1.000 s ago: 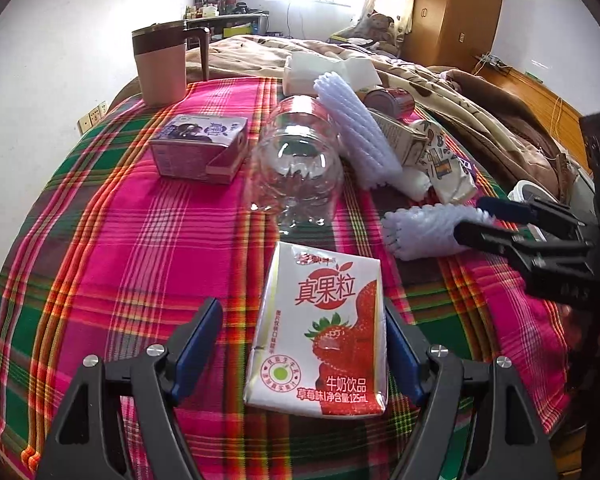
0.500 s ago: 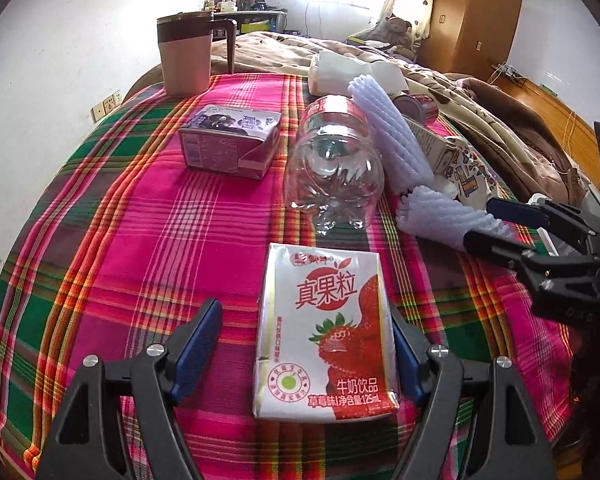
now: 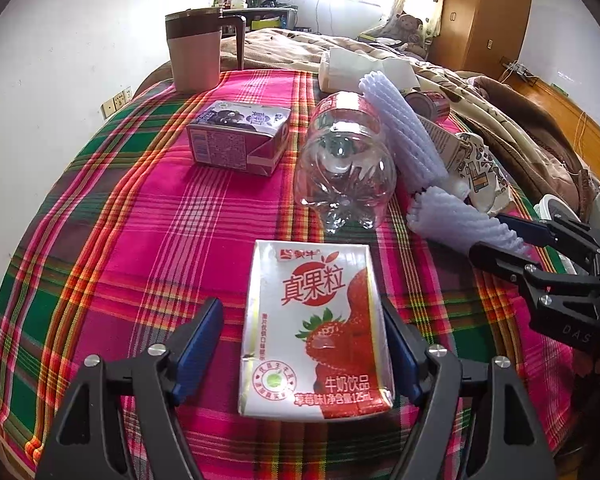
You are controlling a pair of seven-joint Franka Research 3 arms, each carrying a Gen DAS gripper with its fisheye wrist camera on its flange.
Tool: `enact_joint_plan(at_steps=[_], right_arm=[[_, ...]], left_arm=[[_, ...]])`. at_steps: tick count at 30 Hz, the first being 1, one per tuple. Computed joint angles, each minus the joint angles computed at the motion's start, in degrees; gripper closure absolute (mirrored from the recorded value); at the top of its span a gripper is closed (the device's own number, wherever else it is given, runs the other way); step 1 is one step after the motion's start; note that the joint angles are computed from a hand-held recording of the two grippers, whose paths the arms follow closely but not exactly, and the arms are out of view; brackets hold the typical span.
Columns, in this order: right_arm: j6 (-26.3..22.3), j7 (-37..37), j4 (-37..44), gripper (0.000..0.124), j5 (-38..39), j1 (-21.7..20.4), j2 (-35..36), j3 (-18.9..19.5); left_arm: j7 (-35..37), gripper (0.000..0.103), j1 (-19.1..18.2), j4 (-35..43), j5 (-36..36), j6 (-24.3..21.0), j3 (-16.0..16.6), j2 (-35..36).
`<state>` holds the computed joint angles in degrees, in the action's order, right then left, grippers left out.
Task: Collect trash
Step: 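Grasp the white foam net with the right gripper while the left grasps the strawberry milk carton, then carry the foam net and milk carton over the wastebasket and release both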
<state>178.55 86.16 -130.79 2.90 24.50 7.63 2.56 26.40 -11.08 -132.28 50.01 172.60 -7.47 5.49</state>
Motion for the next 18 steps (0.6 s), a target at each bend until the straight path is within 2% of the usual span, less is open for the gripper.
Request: enact_joint_plan(at_steps=[3,4,5,7,9,11,13,16,18], right_arm=[[0.3,-4.6,-0.6,0.086,5.7,-3.0,-0.6,3.9],[0.4,-3.9,-1.0,0.089,5.4,-2.3,-0.9,3.2],[0.7,-2.8,-1.2,0.092,4.6,-1.5,-1.1,2.2],[0.9,-4.7,-1.7,0.098,7.5,-2.6,-1.6,3.8],[1.3,-4.8,-2.4,0.111,8.1,-2.3,-2.4,3.8],[2.0,-3.6,-3.2,0.113,7.3,-1.4,-3.2,3.2],[2.6,-8.1,-3.5,0.113,12.8,-3.4,-3.6,6.2],[3.6,-12.2,-3.9,0.113,18.4,-4.1,-4.1,8.0],[4.0,-17.5,-3.8,0.113,24.9,-5.3,-4.4,10.2]], left_arm=[[-0.4,0.038,-0.2,-0.1,0.6,0.1,-0.1,-0.2],[-0.8,0.043,-0.2,-0.1,0.9,0.3,0.0,-0.2],[-1.2,0.044,-0.3,-0.1,1.2,0.3,0.0,-0.3],[-1.8,0.044,-0.4,-0.2,1.8,0.3,-0.1,-0.4],[-2.4,0.044,-0.5,-0.4,2.3,0.3,-0.1,-0.6],[-2.7,0.044,-0.4,-0.6,2.2,0.9,-0.3,-0.9],[-3.4,0.044,-0.5,-0.7,3.1,1.0,-0.4,-1.3],[-4.3,0.044,-0.5,-0.7,4.1,1.1,-0.7,-1.7],[-5.1,0.044,-0.6,-0.7,5.1,1.2,-0.8,-2.0]])
